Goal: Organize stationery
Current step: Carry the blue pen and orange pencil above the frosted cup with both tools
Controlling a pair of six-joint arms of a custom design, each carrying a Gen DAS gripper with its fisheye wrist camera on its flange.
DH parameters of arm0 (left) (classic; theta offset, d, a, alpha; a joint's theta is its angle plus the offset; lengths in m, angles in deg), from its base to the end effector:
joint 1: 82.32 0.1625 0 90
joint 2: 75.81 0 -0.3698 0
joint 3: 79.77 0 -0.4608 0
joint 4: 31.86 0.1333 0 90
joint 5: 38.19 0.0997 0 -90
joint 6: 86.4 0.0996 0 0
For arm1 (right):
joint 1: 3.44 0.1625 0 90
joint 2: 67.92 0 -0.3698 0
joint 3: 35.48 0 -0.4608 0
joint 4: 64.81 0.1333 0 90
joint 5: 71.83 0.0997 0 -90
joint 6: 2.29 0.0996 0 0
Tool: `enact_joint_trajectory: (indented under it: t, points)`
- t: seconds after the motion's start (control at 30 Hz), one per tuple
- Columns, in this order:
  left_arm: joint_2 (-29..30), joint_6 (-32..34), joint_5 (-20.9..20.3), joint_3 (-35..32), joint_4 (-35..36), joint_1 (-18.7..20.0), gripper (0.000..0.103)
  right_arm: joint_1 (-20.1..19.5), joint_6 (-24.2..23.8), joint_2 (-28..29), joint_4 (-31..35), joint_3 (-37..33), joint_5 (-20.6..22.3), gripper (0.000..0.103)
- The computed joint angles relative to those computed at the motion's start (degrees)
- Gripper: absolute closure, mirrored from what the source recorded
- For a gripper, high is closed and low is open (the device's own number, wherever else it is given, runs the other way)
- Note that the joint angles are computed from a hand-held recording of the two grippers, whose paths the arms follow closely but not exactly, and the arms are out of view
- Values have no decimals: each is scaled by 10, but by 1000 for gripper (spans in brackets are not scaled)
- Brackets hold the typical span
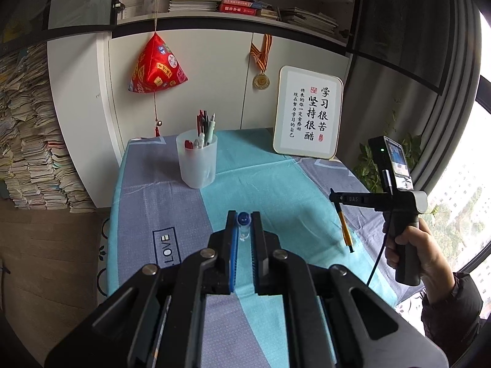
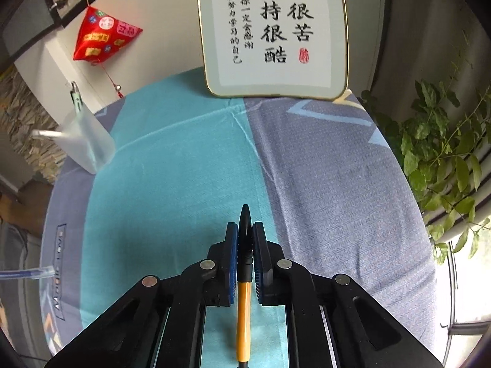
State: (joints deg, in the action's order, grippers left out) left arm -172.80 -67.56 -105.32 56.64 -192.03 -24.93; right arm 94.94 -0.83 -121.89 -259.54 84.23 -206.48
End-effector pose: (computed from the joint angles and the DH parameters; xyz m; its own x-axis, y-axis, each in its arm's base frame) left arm -0.0942 -0.4663 0.2091 -0.6863 0.5453 -0.4812 0.7236 0.5788 -0.3760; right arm 0.1397 -0.5141 0.0491 -0.7709 0.3533 0.5300 -0.0937 0.7602 -0.6429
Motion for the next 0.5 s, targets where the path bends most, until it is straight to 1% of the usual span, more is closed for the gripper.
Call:
enact_joint_trajectory:
  t: [0.13, 0.27, 0.37, 0.43, 0.5]
  points:
    - [14, 3, -4, -29, -3, 1, 97, 35, -32, 1, -39, -11, 3, 93]
    - [34, 16, 1, -57, -17, 1, 97, 66, -92, 14, -106, -33, 51, 93]
    - [51, 19, -3, -84, -16, 4, 97, 85, -121, 34, -138, -66, 76, 93]
    - [67, 28, 1, -106, -17, 6, 97, 97, -141, 55, -153, -99, 77, 93]
    - [85, 38, 4, -127, -22, 9, 97, 103, -157, 74, -162, -129, 89, 93]
